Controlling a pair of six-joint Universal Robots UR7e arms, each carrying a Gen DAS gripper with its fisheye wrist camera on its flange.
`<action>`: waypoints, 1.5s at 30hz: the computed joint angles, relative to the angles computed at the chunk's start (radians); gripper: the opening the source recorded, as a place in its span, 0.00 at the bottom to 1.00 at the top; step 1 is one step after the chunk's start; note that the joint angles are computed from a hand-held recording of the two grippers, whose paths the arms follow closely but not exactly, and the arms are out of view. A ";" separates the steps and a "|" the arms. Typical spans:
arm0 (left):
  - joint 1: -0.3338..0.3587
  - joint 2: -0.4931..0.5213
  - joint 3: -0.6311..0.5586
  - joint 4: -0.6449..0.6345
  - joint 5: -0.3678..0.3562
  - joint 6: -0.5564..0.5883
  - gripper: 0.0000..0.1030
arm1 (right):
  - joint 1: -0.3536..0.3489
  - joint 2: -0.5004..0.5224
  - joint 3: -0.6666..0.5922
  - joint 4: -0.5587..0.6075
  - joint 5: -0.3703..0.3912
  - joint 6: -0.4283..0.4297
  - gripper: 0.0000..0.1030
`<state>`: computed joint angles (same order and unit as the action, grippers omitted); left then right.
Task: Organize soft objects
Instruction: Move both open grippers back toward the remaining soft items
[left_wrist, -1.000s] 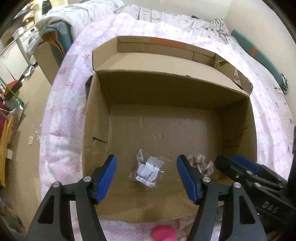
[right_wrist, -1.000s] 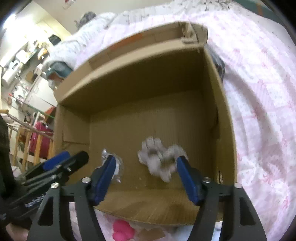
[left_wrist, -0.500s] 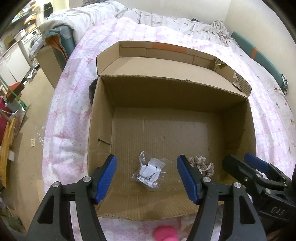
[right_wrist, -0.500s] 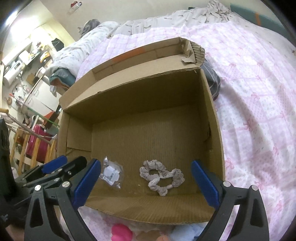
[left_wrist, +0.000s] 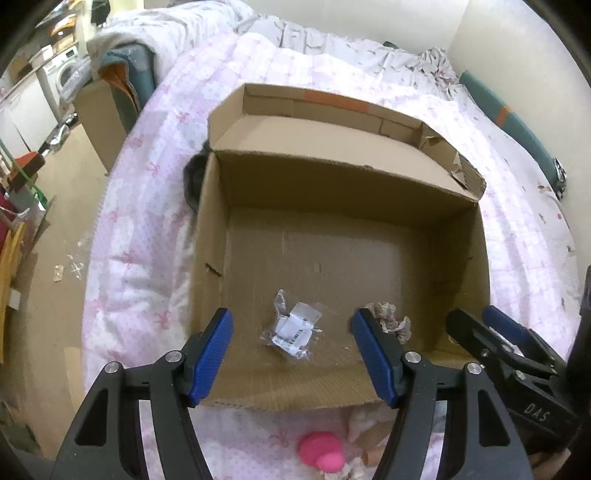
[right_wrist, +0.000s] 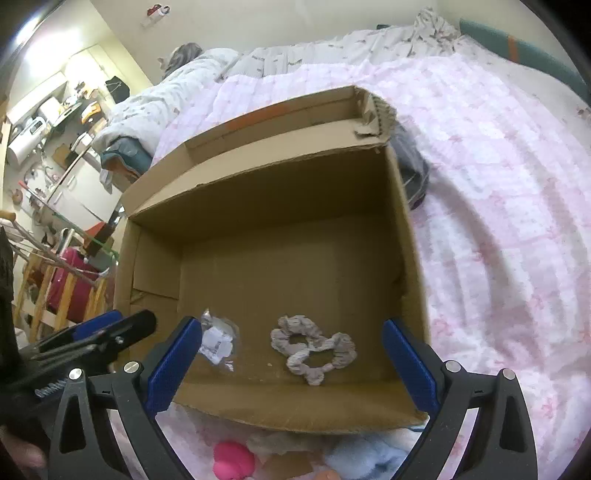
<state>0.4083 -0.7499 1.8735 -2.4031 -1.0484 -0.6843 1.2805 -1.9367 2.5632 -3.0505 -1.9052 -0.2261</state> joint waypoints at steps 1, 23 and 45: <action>-0.003 -0.006 0.005 0.001 0.003 -0.001 0.63 | 0.000 -0.011 0.005 -0.003 0.001 -0.001 1.00; -0.083 -0.168 0.188 0.012 0.037 -0.062 0.63 | 0.120 -0.212 0.126 0.043 -0.125 -0.025 1.00; -0.060 -0.028 0.215 -0.019 -0.298 -0.082 0.63 | -0.178 -0.600 0.249 0.277 0.119 0.005 1.00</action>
